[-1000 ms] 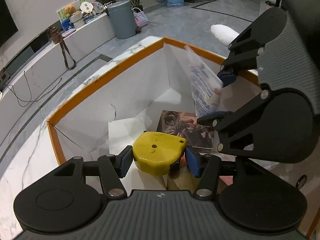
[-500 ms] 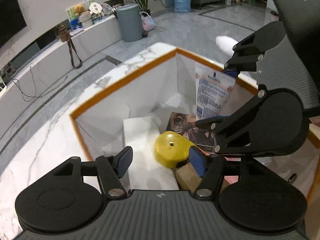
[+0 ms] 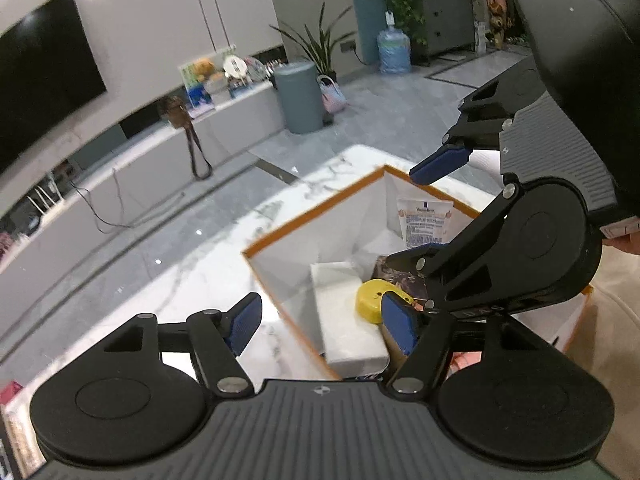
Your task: Organize rigid objects
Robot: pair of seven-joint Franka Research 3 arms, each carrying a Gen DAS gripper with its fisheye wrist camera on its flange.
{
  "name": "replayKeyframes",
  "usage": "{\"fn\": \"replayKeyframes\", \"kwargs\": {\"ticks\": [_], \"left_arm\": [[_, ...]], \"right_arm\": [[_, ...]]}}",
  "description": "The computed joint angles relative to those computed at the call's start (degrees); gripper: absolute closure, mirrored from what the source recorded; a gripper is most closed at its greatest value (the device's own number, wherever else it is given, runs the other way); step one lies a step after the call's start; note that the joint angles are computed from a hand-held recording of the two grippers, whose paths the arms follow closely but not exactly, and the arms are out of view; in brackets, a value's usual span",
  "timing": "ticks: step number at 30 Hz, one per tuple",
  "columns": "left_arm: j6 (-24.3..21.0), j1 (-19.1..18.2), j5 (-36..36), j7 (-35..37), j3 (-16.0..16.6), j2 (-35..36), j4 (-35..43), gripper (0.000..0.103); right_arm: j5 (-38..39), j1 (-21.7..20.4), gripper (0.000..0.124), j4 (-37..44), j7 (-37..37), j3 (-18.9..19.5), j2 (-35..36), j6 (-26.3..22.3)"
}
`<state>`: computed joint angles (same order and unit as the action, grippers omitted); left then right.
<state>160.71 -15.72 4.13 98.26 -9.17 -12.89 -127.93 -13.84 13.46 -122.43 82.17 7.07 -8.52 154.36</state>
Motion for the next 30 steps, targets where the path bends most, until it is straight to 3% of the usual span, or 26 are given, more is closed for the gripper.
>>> {"fn": "replayKeyframes", "kwargs": {"ticks": [10,14,19,23,25,30], "left_arm": [[1.53,2.28,7.82,-9.02,-2.35,-11.88,-7.79,0.02],[3.67,3.0,9.74,-14.64,-3.2,-16.55,-11.95,0.019],[6.73,10.24,16.72,-28.15,-9.67,-22.86,-16.56,0.018],[9.83,21.62,22.49,-42.99,-19.37,-28.3,-19.09,0.014],[10.28,25.07,23.74,-48.93,-22.65,-30.51,-20.0,0.014],[11.54,28.88,25.55,-59.94,-27.09,-33.62,-22.43,0.005]], "right_arm": [[-1.7,-1.45,0.046,-6.75,3.47,3.47,-10.92,0.4],[2.95,-1.0,0.043,-10.84,4.11,2.87,-16.37,0.97],[6.15,-2.95,0.034,-18.71,5.73,4.86,-23.59,7.42],[7.74,-7.03,0.03,-24.8,10.72,8.71,-27.96,14.18],[9.08,-8.92,0.028,-28.08,13.91,11.01,-30.3,17.42],[13.03,-15.73,0.026,-35.3,23.44,19.79,-35.83,25.16]]}}
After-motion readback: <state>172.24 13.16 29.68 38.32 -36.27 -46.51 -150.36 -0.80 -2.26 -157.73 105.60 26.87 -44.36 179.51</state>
